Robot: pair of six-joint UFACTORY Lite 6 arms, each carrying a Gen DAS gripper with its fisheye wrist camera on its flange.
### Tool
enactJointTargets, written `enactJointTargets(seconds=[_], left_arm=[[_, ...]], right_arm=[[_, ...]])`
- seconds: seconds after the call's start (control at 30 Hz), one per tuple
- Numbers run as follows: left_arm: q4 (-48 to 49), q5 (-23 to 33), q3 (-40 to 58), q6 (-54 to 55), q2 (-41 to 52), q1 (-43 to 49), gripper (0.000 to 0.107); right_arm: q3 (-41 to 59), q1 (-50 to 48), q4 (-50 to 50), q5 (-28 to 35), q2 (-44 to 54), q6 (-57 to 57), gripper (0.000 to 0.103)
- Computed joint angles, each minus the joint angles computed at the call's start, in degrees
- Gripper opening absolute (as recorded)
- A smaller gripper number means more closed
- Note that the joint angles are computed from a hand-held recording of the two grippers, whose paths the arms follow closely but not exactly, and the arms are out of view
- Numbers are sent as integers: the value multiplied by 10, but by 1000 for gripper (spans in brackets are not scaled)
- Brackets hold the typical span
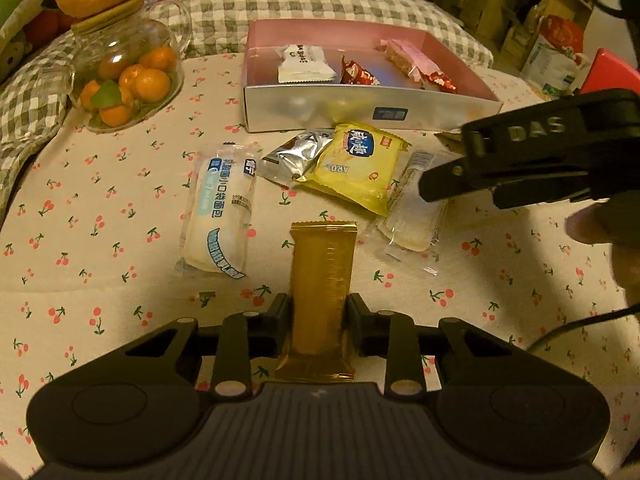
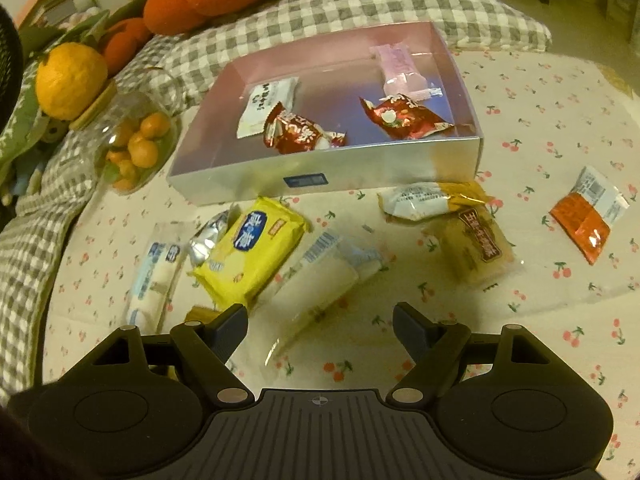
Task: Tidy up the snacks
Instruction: 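Grasp the gold bar with the left tool while the right tool reaches toward a clear packet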
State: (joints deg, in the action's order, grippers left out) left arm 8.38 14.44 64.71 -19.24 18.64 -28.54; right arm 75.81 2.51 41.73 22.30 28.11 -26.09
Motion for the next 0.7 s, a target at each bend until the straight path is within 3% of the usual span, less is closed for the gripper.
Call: enactJointTargets(seconds=[0.23, 0.43, 0.7], left_arm=[[-34, 9, -1, 30, -6, 4, 28], [-43, 13, -4, 35, -10, 8, 28], [-50, 15, -4, 41, -12, 10, 28]], right_arm=[[35, 28, -81, -38, 41, 103, 82], [14, 71, -256, -99, 39, 210, 83], [-44, 24, -70, -63, -7, -78, 82]])
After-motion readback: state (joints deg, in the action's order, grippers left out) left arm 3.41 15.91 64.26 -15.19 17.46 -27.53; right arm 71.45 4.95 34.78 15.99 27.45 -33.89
